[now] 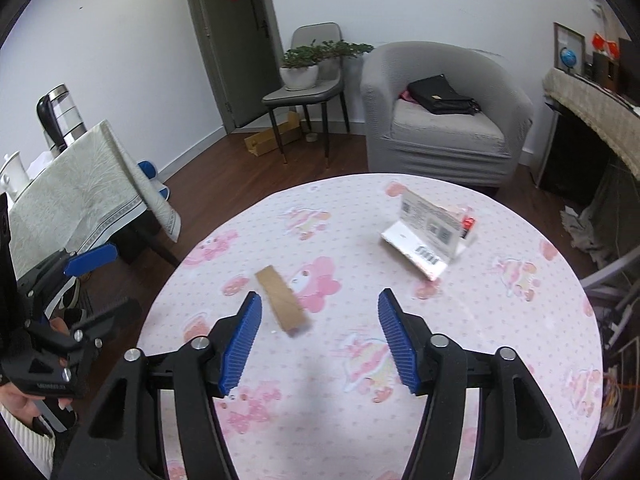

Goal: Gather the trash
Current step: 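Move both grippers back over the table toward the brown tape roll, then close the left gripper on the brown tape roll rim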

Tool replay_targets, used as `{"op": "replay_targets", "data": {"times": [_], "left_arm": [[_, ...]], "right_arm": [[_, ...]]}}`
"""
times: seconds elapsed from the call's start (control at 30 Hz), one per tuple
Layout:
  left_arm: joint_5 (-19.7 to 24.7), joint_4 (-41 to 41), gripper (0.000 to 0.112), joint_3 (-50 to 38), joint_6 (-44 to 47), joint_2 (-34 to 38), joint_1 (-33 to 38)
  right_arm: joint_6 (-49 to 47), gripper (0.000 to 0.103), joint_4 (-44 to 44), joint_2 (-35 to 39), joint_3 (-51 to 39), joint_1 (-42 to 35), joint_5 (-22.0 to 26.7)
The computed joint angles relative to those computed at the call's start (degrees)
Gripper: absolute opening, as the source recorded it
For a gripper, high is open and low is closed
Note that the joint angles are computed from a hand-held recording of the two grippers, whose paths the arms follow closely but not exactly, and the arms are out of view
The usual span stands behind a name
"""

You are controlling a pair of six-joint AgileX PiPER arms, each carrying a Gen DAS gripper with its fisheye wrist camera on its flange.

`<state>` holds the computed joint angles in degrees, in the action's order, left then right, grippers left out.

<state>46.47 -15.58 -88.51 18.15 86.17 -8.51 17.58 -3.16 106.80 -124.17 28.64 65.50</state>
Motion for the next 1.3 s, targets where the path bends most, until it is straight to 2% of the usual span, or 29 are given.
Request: {"op": "replay_targets", "data": {"times": [0.27,0.67,1.0,1.3], "left_arm": [[-0.02,-3.06,0.09,-1.68,5.23,3.5,-2.48],[-0.09,-1.25,0.09,-7.25,9.43,10.63,-6.2],[3.11,1.06,0.09,-13.95,8.43,17.83,-8.16],[8.82,-0.99,0.077,-21.92,8.55,23.6,-6.98]], "right_arm": [[0.83,0.075,-0.1,-0.73,2.0,-3.04,0.11],[1.48,0.086,0.86,-0.43,3.97,-6.39,-1.23],[0.58,0.086,4.75,1.78,3.89,-10.72,-4.15],[-0.79,0.089,8.87,3.2,5.33,-14.26,-7.29]]}}
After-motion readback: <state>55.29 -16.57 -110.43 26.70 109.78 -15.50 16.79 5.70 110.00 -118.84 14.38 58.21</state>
